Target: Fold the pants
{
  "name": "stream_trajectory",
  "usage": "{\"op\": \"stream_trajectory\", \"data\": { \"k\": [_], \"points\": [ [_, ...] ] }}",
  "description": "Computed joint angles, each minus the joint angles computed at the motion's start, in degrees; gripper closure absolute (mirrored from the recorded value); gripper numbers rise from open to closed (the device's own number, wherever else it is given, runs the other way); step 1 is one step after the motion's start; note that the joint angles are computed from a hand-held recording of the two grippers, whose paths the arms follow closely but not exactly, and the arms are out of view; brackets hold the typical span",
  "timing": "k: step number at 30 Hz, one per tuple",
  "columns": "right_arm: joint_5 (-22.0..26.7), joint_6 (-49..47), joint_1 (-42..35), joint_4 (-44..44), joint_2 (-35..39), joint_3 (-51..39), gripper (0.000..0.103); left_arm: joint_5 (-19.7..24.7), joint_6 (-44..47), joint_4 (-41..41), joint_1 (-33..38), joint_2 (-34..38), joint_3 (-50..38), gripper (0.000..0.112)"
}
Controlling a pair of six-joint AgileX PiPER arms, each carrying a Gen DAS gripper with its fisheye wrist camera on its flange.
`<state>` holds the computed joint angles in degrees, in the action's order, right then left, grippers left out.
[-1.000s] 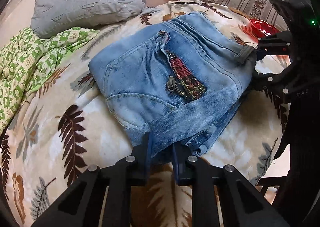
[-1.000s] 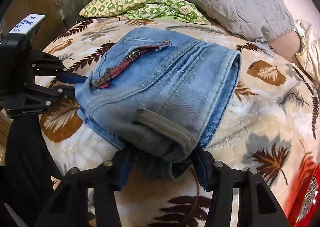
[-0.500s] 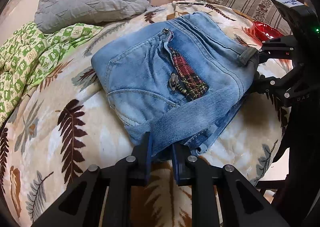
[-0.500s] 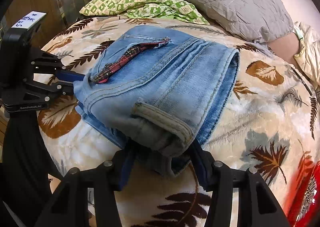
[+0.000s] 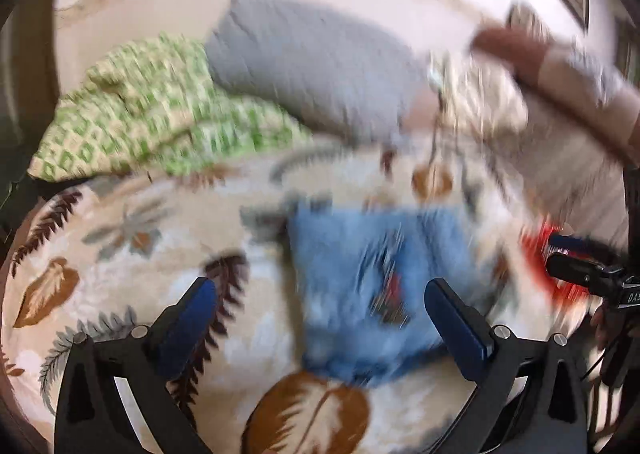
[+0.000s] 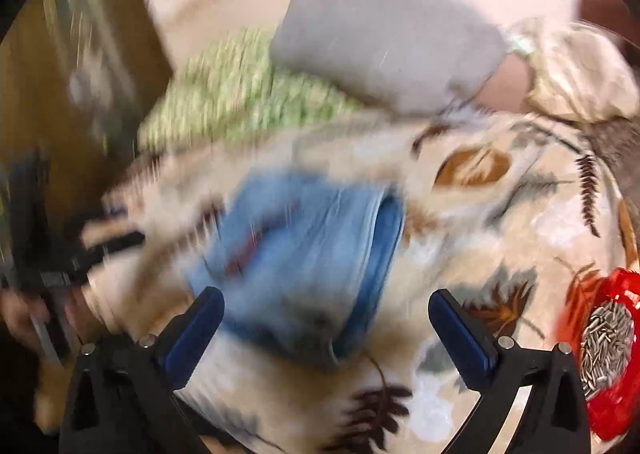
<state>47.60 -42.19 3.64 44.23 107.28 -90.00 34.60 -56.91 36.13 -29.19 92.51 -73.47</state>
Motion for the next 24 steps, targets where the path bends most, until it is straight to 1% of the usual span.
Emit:
{"op": "stream_trajectory", "data": {
  "k": [2,4,6,7,8,10,11,14,15,17,19,21,22,24],
  "points": [
    [-1.13,2.69,-1.36,1.5,-2.55,-1.02,0.0,3.25,-4.01,4.1,-1.9,-0.45,-2.81,0.009],
    [-3.88,7.21,-1.17,-1.14,-4.59,-2.28,0.0,5.53,-7.8,7.68,-3.5,-0.3,-5.69,0.009],
    [-6.11,13.6,-0.39,-6.92,-6.08,-4.02,0.0,7.43,-9.42,9.01,-4.51,0.39,-7.96,0.009],
    [-6.97,17.8,0.3,-11.37,-6.4,-5.35,0.0,9.61,-8.89,8.53,-5.39,1.32,-10.01,0.009],
    [-8.5,21.96,1.22,-15.99,-7.39,-5.13,0.0,11.07,-8.55,8.35,-5.93,1.99,-11.18,0.009],
    [-10.41,26.41,2.6,-21.46,-9.36,-3.25,0.0,12.59,-10.96,10.7,-8.09,2.96,-11.51,0.009],
    [-11.76,27.42,3.16,-23.21,-10.05,-1.96,0.0,13.73,-12.53,11.76,-9.35,3.15,-11.09,0.009],
    [-13.43,31.65,4.68,-28.8,-12.55,2.96,0.0,17.61,-17.27,14.66,-13.16,3.77,-9.42,0.009],
    [-14.44,32.21,4.99,-29.76,-13.67,5.33,0.0,20.05,-19.48,15.81,-14.69,4.2,-8.91,0.009],
    [-16.69,33.57,5.29,-31.01,-16.12,10.42,0.0,24.36,-22.41,17.27,-16.86,5.28,-8.37,0.009],
    [-19.22,32.05,4.65,-29.28,-19.22,16.45,0.0,28.18,-24.76,17.6,-18.79,6.38,-7.62,0.009],
    [-22.19,34.14,4.82,-31.64,-21.98,22.51,0.0,27.65,-25.87,16.08,-19.75,5.83,-5.12,0.009],
    [-22.94,36.06,5.14,-33.38,-23.07,24.89,0.0,27.36,-26.82,15.76,-20.39,5.41,-3.96,0.009],
    [-23.35,35.05,5.17,-32.16,-24.6,28.83,0.0,27.36,-29.72,16.08,-22.32,4.72,-1.74,0.009]
  ]
}}
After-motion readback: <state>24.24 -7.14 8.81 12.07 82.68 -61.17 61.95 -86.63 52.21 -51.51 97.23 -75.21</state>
